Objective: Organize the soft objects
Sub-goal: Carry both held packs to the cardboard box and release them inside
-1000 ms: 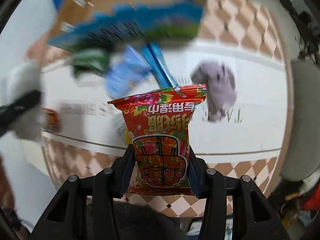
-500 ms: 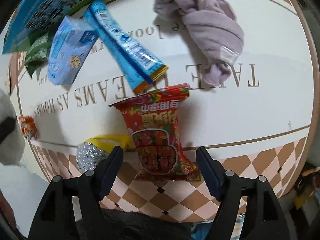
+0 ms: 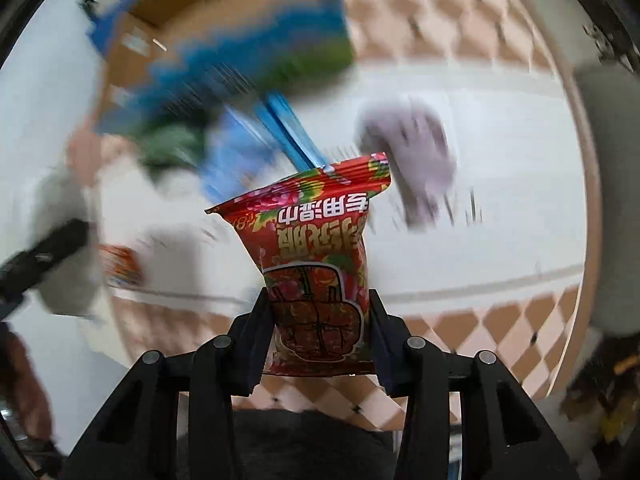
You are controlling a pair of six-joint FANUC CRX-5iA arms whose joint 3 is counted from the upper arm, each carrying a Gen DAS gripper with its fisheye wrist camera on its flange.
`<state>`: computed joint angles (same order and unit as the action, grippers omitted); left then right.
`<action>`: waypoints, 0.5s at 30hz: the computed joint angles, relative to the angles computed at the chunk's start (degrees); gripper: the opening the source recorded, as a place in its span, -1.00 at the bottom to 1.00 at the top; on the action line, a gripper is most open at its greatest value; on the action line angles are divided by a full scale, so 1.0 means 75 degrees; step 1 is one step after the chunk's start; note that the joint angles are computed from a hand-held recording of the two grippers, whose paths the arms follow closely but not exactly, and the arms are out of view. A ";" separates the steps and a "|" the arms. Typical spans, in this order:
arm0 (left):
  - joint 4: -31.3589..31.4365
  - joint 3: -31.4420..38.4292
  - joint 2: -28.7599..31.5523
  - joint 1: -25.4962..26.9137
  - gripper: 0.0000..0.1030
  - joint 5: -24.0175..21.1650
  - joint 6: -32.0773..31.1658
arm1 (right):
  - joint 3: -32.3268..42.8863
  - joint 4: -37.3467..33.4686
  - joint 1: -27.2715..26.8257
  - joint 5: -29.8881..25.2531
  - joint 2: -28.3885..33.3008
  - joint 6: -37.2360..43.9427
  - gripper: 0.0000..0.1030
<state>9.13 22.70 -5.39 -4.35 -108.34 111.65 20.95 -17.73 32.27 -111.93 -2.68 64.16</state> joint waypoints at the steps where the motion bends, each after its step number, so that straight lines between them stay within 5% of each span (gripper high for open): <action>1: 0.0122 0.0261 0.0226 0.0131 0.48 0.0029 -0.0128 | 0.0655 -0.0171 -0.0035 -0.0008 0.0280 -0.0058 -0.10; 4: 0.0094 0.1071 0.1029 0.0445 0.48 0.0175 -0.0430 | 0.2398 -0.0523 -0.0135 -0.0030 0.1308 -0.0039 -0.10; 7: 0.0389 0.1366 0.1848 0.0932 0.48 0.0455 -0.0571 | 0.3633 0.0082 0.0175 0.0308 0.2407 0.0126 -0.11; 15: 0.0458 0.2049 0.3653 0.1453 0.49 0.0670 -0.0694 | 0.7667 -0.0142 -0.0016 -0.0753 0.6104 -0.0142 -0.10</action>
<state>12.57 38.07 22.01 6.55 -103.31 106.44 78.45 -18.79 32.15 -117.58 43.10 63.09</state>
